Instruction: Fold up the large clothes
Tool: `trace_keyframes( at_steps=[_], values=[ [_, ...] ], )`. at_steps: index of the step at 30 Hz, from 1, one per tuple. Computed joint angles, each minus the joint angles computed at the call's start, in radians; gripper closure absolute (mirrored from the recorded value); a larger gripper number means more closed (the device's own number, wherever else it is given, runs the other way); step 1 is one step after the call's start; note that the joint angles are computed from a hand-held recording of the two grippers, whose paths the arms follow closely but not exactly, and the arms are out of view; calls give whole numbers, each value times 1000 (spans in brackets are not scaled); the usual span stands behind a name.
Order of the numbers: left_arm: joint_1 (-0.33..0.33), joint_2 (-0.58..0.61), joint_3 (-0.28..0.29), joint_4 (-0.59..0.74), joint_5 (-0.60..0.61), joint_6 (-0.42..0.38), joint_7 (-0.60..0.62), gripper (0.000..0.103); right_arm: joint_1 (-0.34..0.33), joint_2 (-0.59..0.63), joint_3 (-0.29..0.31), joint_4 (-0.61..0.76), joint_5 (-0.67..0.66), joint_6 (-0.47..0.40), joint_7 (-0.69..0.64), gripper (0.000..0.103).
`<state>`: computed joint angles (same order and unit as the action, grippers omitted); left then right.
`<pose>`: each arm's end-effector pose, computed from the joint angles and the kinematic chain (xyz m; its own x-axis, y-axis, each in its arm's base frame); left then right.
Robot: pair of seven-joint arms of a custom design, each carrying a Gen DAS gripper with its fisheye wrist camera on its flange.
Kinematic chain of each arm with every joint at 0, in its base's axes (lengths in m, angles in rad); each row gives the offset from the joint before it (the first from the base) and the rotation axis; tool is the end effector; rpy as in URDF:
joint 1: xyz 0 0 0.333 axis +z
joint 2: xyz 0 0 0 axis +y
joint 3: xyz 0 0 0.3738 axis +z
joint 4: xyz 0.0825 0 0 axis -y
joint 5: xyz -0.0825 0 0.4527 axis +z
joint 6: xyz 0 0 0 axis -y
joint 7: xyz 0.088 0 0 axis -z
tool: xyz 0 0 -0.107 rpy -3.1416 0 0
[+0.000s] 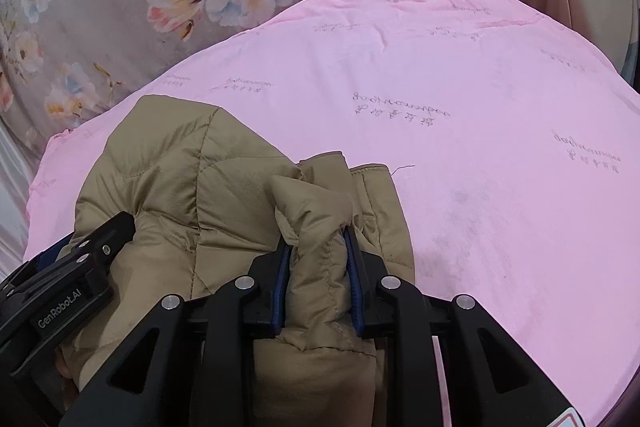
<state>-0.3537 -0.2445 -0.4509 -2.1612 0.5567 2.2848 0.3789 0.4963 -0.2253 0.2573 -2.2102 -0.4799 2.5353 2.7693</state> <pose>0.3921 -0.4149 0.5615 0.0872 -0.9960 -0.0215 -0.7864 -0.0556 -0.6152 0.4107 0.4052 0.5580 -0.0401 -0.9768 -0.2105 -0.7931 0.1593 -0.5879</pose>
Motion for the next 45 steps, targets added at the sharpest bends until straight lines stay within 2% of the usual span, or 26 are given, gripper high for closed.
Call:
trace_keyframes(
  at_steps=[9,14,18,20,21,24,26,29,34,39,45],
  values=[
    [-7,31,-5,5,57,-9,-45,19,-1,10,7,0,-44,-6,23,82],
    [-18,40,-1,11,81,-24,-63,18,2,9,-2,-10,-31,23,19,81],
    [-27,8,26,-12,27,23,-29,18,24,-15,-56,-59,108,136,-82,77],
    [-24,-23,37,-22,-22,29,17,18,41,-43,-81,-77,210,152,-149,68],
    [-18,-44,37,-21,-37,17,35,18,22,-69,-64,-83,200,132,-125,61],
    [24,-81,15,7,-12,-28,64,19,-51,-140,1,-88,101,105,-17,61],
    [49,-76,6,43,4,-51,82,19,-80,-147,31,-49,38,71,9,63],
    [63,-15,12,111,-19,-77,116,19,-71,-81,39,44,-8,50,-39,73],
    [40,95,47,147,-76,-73,124,18,-18,76,10,155,38,-26,-124,84],
    [26,91,79,82,-113,31,78,13,2,82,-22,101,60,9,-98,87],
    [18,107,65,82,-34,12,27,10,6,88,-19,88,15,16,-67,87]
  ],
)
